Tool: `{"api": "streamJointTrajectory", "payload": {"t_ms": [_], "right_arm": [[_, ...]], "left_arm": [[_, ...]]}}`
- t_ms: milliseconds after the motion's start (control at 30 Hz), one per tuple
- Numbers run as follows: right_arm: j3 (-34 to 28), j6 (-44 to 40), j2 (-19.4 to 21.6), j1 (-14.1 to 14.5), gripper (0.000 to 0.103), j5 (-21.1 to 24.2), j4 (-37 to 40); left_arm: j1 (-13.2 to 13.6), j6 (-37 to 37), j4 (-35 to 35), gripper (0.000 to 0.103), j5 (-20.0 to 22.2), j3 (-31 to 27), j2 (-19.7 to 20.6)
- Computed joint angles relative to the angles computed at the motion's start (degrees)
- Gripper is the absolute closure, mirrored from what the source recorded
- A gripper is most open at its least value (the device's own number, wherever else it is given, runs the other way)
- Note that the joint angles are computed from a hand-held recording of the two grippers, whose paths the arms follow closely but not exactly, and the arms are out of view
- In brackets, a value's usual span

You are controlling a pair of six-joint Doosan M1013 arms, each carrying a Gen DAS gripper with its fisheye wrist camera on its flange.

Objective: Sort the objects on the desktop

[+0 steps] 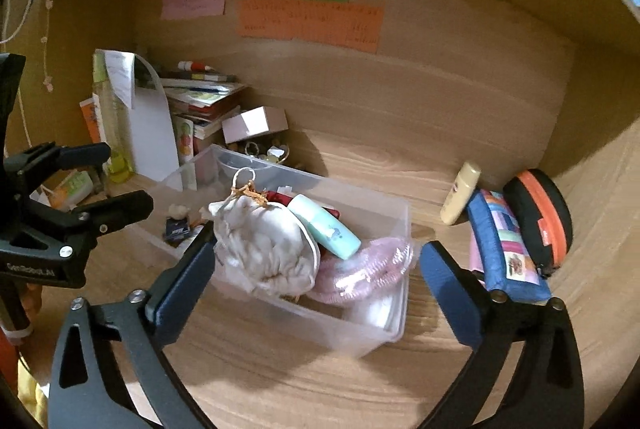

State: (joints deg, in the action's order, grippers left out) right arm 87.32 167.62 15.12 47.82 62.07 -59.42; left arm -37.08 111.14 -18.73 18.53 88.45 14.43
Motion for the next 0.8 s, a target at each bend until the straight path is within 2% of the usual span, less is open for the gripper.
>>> {"api": "streamJointTrajectory", "payload": {"t_ms": [67,233,333,567,667,800], "right_arm": [[0.65,1.00,-0.40,0.63,0.000,0.12,-0.80],[1.55,2.24,-0.83,2.08,0.000,1.46,-2.06],[2.63,3.65,-1.47,2.84,0.000,1.28,-2.64],[4.08,6.55,-2.20,4.46,0.000,1.68,-3.31],[4.49,7.86,-2.31,5.26,0.000,1.93,-4.38],[4.83,8.99,-2.16,6.17,0.000,2.44,-5.93]], "left_arm": [[-0.28,-0.54,0.52,0.002,-0.37,0.83,-0.60],[-1.99,-12.52,12.84,0.002,-2.07,2.74,-2.10],[-2.50,-16.73,16.34,0.002,-3.31,4.20,-3.07],[-2.98,-18.70,16.08,0.002,-3.97,6.69,-4.53],[-3.42,-21.59,18.67,0.002,-5.18,8.03,-5.19],[-4.04,-28.69,25.77,0.002,-6.36,9.10,-5.59]]}}
